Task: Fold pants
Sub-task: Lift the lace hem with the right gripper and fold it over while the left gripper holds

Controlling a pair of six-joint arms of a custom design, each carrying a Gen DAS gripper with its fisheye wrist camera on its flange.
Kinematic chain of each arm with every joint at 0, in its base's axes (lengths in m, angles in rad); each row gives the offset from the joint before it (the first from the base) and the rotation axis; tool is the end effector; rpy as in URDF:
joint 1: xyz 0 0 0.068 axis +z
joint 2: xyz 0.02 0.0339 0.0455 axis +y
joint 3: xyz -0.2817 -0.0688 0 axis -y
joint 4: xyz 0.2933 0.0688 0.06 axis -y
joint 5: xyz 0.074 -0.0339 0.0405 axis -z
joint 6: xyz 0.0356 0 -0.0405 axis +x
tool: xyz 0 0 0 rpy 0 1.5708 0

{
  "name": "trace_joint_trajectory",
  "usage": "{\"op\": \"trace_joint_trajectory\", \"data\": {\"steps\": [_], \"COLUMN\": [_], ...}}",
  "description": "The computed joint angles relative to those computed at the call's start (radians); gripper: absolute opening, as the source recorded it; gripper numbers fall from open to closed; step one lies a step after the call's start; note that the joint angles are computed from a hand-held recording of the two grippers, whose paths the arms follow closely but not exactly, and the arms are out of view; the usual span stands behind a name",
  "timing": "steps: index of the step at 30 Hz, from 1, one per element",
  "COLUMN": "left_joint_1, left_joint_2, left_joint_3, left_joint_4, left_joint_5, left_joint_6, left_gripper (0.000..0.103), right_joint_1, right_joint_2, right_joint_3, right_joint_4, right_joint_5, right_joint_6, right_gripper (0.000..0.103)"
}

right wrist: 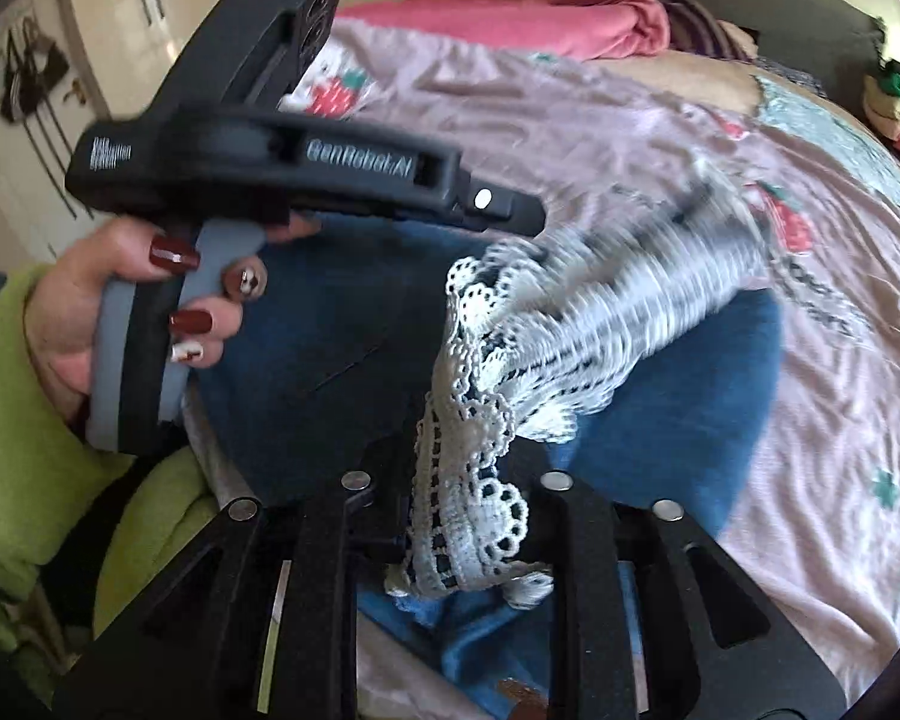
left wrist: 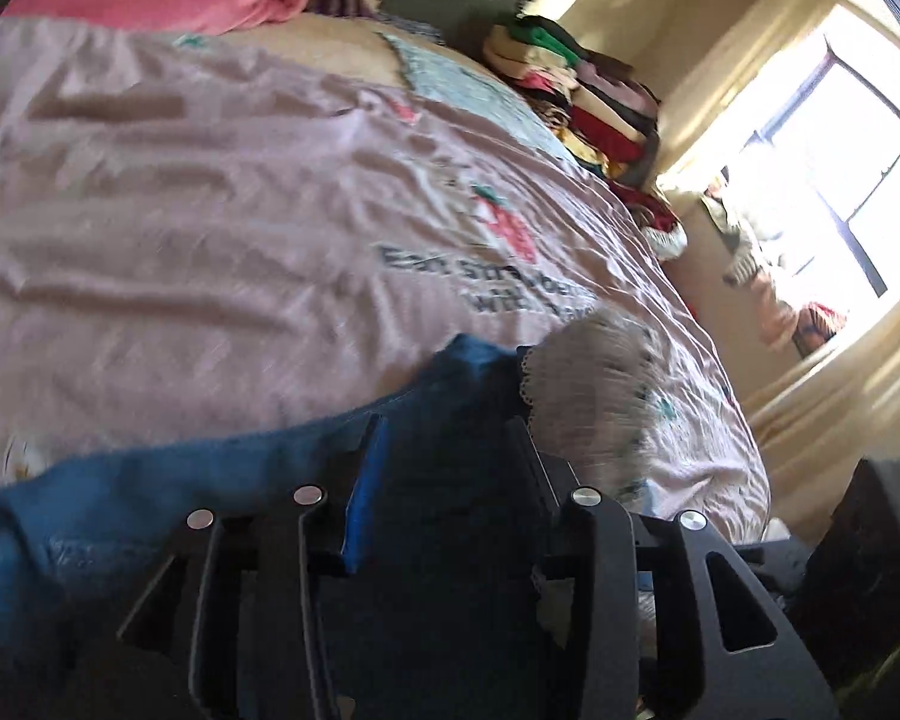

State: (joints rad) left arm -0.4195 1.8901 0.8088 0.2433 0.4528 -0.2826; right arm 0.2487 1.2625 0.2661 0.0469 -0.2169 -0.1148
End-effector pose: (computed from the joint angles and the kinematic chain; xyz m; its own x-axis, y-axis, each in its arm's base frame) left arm 0.3318 -0.1650 0.0715 -0.8286 0.0950 -0.5517 0.4191 0.7586 -0.4988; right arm 0.1993 0.0585 0.0798 -0.7415 -0.3037 -0.5983 -0.4497 0.8867 0.1072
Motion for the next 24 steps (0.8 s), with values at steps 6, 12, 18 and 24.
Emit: {"op": "trace_joint_trajectory", "data": {"steps": [6, 12, 18, 24], "left_joint_1": [0.058, 0.103, 0.088, 0.08], "left_joint_2": [0.037, 0.028, 0.022, 0.026], "left_joint_3": [-0.043, -0.09, -0.108, -0.119], "left_joint_4": [0.094, 0.172, 0.163, 0.172], "left_joint_5": [0.065, 0.111, 0.105, 0.09], "left_joint_6": [-0.077, -0.127, -0.113, -0.113], "left_gripper": [0.053, 0.053, 0.055, 0.055], "right_joint_1": [0.014, -0.039, -0.169, -0.024], "right_joint_2": [-0.155, -0.485, -0.637, -0.652], "right_joint_3": [-0.062, -0.134, -0.171, -0.168], "right_joint_4": [-0.052, -0.28, -0.392, -0.355], "right_joint_5": [-0.039, -0.065, -0.123, -0.164], "right_joint_6": [0.007, -0.03, -0.079, -0.033], "right_gripper": [0.05, 0.055, 0.057, 0.069]}}
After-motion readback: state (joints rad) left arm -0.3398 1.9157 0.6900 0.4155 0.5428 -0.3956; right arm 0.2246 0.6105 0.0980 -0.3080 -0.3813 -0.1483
